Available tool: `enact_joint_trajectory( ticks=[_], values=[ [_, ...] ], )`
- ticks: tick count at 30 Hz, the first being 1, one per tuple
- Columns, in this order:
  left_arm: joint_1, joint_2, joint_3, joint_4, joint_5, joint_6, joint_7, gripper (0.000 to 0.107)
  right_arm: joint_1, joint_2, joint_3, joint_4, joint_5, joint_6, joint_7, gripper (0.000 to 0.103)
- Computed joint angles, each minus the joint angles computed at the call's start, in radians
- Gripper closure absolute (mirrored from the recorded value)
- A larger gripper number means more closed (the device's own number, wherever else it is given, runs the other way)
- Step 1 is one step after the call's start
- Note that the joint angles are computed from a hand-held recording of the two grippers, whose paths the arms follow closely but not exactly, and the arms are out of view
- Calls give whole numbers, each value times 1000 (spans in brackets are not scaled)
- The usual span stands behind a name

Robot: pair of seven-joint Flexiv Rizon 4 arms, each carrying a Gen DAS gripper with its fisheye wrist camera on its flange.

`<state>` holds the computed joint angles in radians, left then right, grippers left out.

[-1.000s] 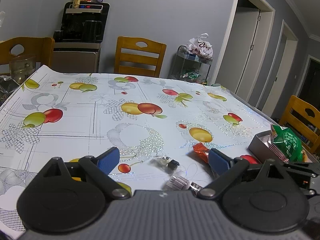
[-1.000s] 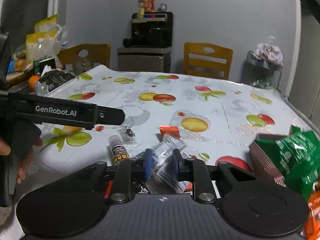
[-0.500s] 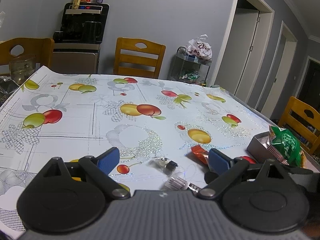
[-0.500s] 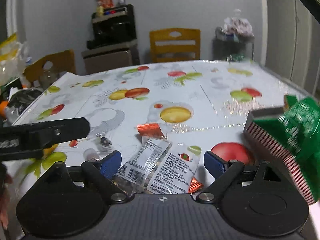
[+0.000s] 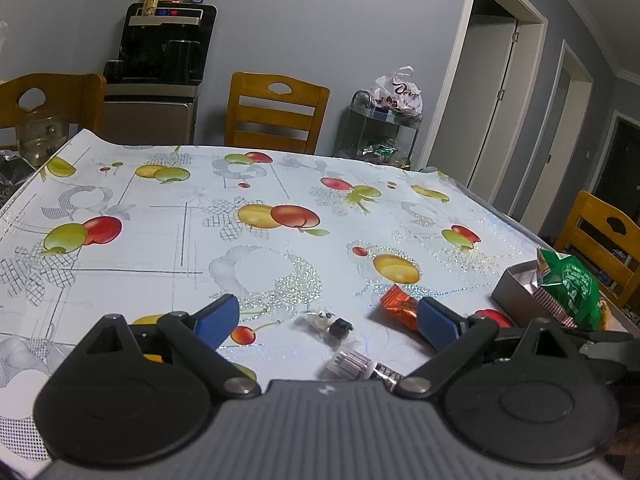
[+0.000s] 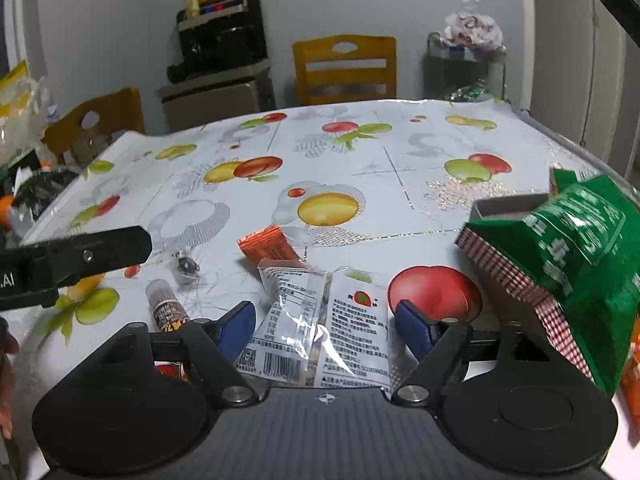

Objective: Organize snacks
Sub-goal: 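Grasp the clear printed snack packets with the right tool, then grasp the white-capped cartoon tube candy with the left tool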

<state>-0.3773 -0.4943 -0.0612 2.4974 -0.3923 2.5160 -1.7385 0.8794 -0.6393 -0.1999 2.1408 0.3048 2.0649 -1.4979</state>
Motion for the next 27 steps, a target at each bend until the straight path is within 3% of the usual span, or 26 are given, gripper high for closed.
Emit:
enact_joint_trajectory(
  ticks=[3, 10, 16, 21, 24, 27],
  values=[
    [-1, -2, 0, 0, 1, 5, -1, 11, 9, -4, -8, 7, -5, 14, -28, 38],
    [5, -1, -1, 0, 10, 1, -3, 11, -85, 17, 83, 29, -38, 72, -32, 54],
    [8, 7, 8, 4, 19, -9, 20, 11, -173, 55, 173, 76, -71, 143, -43, 58],
    [-6, 24, 27, 26, -38, 8, 71, 11, -253, 77, 249, 132, -122, 211, -42, 59],
    [40, 32, 9, 33, 18, -8, 28, 11, -302, 94, 287, 165, -162, 219, -20, 59],
    [110, 29, -25, 29, 147, -13, -75, 11, -352, 111, 321, 202, -215, 238, 7, 59]
  ],
)
